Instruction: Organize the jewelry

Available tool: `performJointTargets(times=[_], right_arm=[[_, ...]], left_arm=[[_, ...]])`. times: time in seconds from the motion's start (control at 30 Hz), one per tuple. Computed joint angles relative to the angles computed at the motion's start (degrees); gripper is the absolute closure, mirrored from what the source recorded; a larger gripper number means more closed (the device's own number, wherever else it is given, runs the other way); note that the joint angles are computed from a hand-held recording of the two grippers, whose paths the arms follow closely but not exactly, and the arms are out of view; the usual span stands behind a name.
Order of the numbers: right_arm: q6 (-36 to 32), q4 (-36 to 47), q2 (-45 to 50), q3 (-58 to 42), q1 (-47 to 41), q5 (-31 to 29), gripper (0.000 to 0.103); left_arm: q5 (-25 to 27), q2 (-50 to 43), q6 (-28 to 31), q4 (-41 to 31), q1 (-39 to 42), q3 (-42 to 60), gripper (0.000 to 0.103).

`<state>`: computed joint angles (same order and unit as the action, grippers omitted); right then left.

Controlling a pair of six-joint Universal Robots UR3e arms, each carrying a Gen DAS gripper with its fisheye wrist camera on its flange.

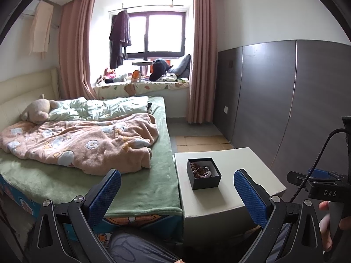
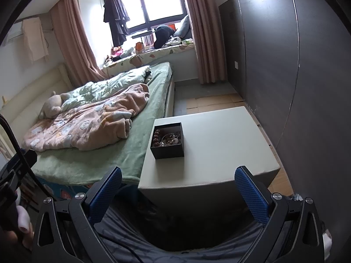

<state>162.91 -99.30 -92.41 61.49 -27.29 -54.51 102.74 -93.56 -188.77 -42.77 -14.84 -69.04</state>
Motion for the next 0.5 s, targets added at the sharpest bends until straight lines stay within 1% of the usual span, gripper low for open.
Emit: performJointTargets(times=[0.33, 0.43, 0.5], right_arm=[[0.14, -0.68, -1.52, 1.6, -0.65, 0.68, 0.0], [0.04, -3.33, -3.13, 3.81, -0.47, -0.25, 0.0], [-0.33, -3.68, -3.72, 4.33, -0.6, -0.18, 0.0]], left_arm=[[0.84, -0.11, -0.11, -0.76, -0.28, 0.91, 0.0], [0.91, -0.23, 0.07, -1.06, -0.6, 1.12, 0.001], [1.31, -0.45, 0.24, -1.18, -0.94, 1.48, 0.0]])
